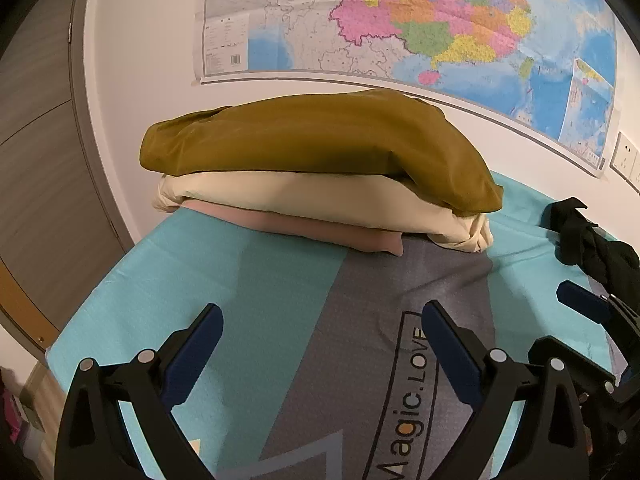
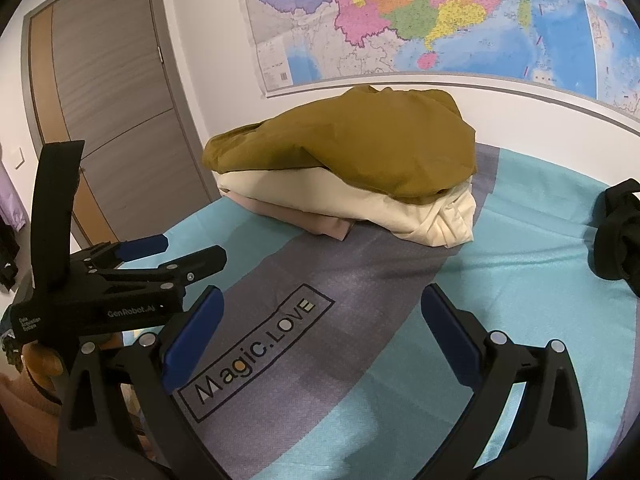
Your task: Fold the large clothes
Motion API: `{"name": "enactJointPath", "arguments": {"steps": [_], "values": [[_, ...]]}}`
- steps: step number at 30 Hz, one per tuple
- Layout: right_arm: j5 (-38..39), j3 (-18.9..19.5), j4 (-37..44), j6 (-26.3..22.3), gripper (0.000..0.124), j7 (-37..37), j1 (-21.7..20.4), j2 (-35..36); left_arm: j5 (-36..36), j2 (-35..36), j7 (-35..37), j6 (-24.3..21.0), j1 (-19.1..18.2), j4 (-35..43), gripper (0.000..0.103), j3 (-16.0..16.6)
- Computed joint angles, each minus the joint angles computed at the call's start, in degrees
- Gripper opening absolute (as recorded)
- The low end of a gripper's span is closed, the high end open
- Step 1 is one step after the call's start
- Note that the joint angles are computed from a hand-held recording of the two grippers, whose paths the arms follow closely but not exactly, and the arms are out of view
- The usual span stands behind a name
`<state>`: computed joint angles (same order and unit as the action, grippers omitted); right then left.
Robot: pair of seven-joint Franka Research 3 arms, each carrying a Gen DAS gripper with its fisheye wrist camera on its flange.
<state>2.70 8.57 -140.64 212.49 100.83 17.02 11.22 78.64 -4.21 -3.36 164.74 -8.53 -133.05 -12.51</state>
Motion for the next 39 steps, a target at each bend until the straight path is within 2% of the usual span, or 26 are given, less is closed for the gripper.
{"name": "enactJointPath", "arguments": {"steps": [6,7,9,20,28,39], "values": [[-1.78,0.23,0.03,-0.21,0.097,1.22,-0.78,0.0,-0.71,-0.04,0.49,-0.1,-0.06,-0.17,0.096,-0.01],[0.09,-0.05,-0.01,-0.16,0.097,0.18,0.1,-0.08,-0.71,-0.03,0.47,-0.08,-0.06,-0.2,0.096,-0.03],[-1.64,0.21,0.06,-0.35,0.097,1.21,-0.68,-0.02,-0.74,-0.1,0.48,-0.1,-0.07,-0.34,0.096,-0.06],[1.18,-0.01,-0.02,-0.12,0.097,0.05,0.65,-0.23,-0.62,0.19,0.69,-0.06,-0.1,-0.07,0.096,-0.03],[-1.29,0.35,0.39,-0.11,0.097,1.93,-0.54,0.22,-0.28,0.44,0.47,0.01,-0.14,0.09,0.096,0.09],[-0.86,0.38,0.65,0.08,0.097,2.05,-0.24,0.65,0.24,0.56,-0.11,-0.04,-0.07,-0.03,0.096,0.17]]}}
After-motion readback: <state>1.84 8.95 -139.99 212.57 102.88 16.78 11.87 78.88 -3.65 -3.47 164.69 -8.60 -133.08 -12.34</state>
